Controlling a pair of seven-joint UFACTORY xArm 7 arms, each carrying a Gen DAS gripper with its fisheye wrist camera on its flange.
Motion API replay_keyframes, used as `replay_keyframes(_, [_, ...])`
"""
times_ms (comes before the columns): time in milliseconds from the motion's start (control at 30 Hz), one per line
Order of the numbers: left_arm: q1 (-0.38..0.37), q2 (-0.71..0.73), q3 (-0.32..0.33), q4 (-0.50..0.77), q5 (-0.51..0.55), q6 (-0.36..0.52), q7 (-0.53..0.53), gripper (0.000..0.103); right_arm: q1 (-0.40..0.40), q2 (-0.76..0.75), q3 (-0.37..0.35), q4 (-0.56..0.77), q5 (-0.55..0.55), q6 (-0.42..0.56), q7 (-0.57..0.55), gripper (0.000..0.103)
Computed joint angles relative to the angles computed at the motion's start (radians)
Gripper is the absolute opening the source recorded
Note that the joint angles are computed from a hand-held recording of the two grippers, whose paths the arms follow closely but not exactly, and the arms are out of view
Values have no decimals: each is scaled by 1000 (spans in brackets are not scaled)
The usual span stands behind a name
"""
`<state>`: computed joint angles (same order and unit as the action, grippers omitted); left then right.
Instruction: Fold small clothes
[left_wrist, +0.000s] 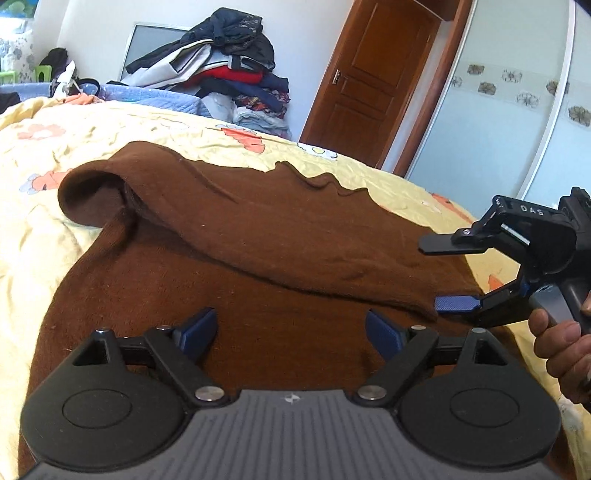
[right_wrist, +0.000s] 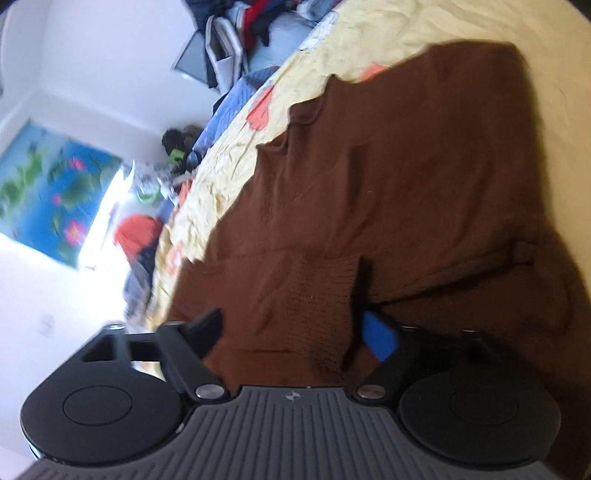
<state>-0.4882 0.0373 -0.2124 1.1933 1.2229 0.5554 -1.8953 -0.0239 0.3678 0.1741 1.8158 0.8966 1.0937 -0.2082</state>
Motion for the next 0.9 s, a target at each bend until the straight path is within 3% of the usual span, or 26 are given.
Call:
replay_keyframes(100, [-4,9,1,9,5,2,-5,89,20,10,-1,29,-42,8,37,71])
replay_keyframes(133, [-5,17,1,17,8,4,-5,89,27,24,-3,51,-64,16,48,54])
replay_keyframes(167, [-7,18,3,18,7,3,-4,89,34,30,-5,58,-87,17,56,27])
replay_keyframes(200, [-8,18,5,18,7,1,-4,89,43,41,-7,73,-117,26,68,13])
replay_keyframes(367, [-8,14,8,13,11,-6,-12,90,29,14,21,40,-67,-54,-7,13])
replay_keyframes(533, [-6,10,8,9,14,-14,-15,91,-7,87,49,249,40,-79,-70,13])
replay_keyframes(633, [-4,9,9,6,19,-19,-24,91,-27,172,47,408,14,-87,-20,13])
replay_keyframes(733, [-1,7,9,3,25,-26,-32,92,-55,234,37,476,-53,-75,59,13])
replay_keyframes(800, [1,7,9,3,24,-30,-31,92,-65,246,22,452,-118,-68,93,13])
replay_keyframes(900, [2,9,8,6,18,-29,-20,93,-67,200,17,286,-166,-117,91,13])
